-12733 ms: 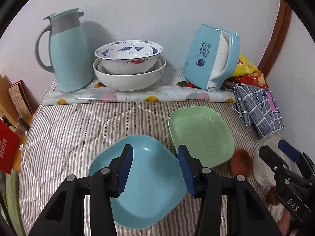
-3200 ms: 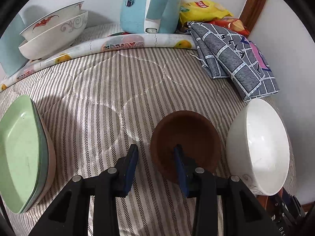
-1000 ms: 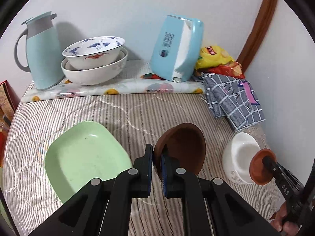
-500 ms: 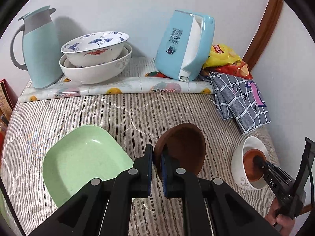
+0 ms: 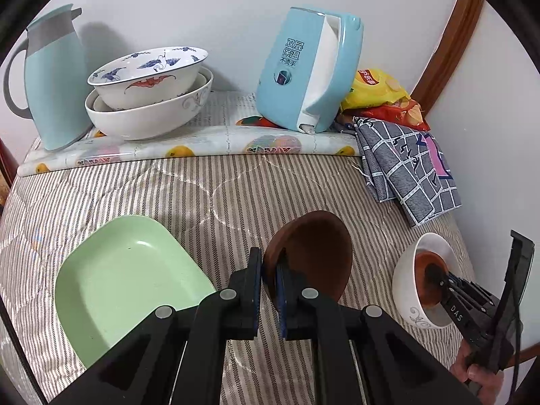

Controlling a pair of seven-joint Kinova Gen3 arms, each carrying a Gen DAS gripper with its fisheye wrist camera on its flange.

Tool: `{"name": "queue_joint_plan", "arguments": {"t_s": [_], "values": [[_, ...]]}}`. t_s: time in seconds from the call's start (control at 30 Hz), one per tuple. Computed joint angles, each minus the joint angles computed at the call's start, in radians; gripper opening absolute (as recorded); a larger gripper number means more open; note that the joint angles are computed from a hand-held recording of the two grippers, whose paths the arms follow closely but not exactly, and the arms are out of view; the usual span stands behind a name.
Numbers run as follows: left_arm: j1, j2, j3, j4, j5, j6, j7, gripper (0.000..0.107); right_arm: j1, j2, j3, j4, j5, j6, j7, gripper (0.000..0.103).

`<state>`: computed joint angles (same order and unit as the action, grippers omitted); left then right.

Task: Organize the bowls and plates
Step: 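Lower the brown bowl into the white bowl and open the right gripper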

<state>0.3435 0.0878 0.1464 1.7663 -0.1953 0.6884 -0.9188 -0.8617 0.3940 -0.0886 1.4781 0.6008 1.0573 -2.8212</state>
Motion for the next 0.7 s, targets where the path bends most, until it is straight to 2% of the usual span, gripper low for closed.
{"name": "queue_joint_plan", "arguments": {"t_s": [0.1, 0.27, 0.47, 0.7], "values": [[-0.003, -0.001, 0.0, 0.005, 0.005, -0.004, -0.005, 0.008, -0.018, 0.039, 0.002, -0.053, 0.015, 0.075, 0.047, 0.011], [-0.007, 0.008, 0.0, 0.004, 0.022, -0.003, -0.029, 0.008, -0.044, 0.075, 0.011, -0.091, 0.032, 0.133, 0.091, 0.015], [-0.008, 0.004, -0.001, 0.011, 0.037, -0.006, -0.041, 0.008, -0.056, 0.1, 0.018, -0.127, 0.028, 0.183, 0.14, 0.019], [-0.013, -0.009, -0.001, 0.021, 0.039, -0.001, -0.042, 0.008, -0.06, 0.106, 0.026, -0.134, 0.025, 0.191, 0.155, 0.02]]}}
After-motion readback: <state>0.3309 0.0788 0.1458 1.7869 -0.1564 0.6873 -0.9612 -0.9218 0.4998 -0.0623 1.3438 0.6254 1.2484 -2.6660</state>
